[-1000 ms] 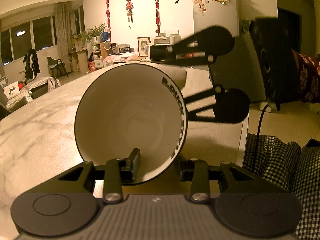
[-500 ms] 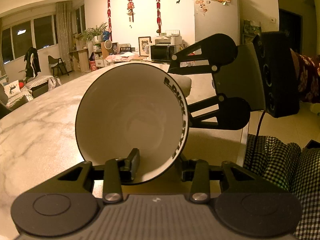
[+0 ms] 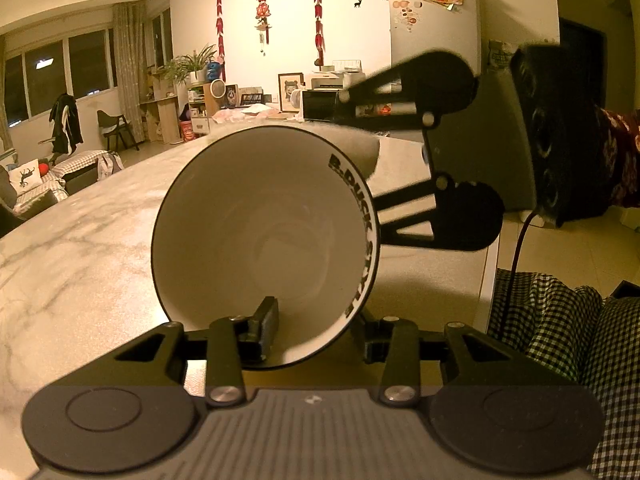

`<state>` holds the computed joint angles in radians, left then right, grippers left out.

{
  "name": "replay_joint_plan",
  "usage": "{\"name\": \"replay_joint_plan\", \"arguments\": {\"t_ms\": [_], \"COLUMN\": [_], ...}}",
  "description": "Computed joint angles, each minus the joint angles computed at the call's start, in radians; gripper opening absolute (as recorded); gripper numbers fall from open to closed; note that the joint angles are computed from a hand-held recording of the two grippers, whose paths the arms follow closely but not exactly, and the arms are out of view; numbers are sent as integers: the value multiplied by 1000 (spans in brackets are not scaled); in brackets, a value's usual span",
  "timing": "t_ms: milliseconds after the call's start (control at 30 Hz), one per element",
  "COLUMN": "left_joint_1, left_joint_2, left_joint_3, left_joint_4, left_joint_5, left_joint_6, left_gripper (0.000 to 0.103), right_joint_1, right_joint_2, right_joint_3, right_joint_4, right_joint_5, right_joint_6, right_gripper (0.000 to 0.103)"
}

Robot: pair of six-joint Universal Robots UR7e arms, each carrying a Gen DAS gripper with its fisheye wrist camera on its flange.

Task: Clean bowl
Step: 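Roll the right gripper and scrub the bowl's outer wall with the sponge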

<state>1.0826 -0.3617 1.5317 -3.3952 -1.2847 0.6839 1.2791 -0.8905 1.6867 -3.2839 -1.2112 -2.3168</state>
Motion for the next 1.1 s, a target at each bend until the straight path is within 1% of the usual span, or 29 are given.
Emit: {"name": "replay_joint_plan", "arguments": {"t_ms": [133,200,433,500,767,967,1100], "left_joint_1": [-3,-4,-2,-2,-2,-21,-36], "left_joint_2": [13,12,15,15,11,-2,4], "left_joint_3": [-16,-13,-19,-19,-8,-21,-30], "left_joint_4": [3,3,5,4,0,81,81], "left_joint_5": [2,1,-1,0,9,49,63], "left_joint_6": [-4,-7,-8,-7,7,1,35], "left_gripper": [41,41,41,41,41,40,40], "right_joint_1": [-4,-4,11,11,-4,-6,-8], "right_joint_2": [-1,-3,-15,-15,-2,-1,1], "right_joint_3": [0,2,10,10,3,1,0], "right_joint_4": [11,14,10,11,13,16,15], "right_joint_5": [-26,-26,41,46,-10,-12,-8], "right_joint_6": [-9,-10,19,22,-4,-2,3], "right_gripper": [20,20,20,20,21,21,21]}}
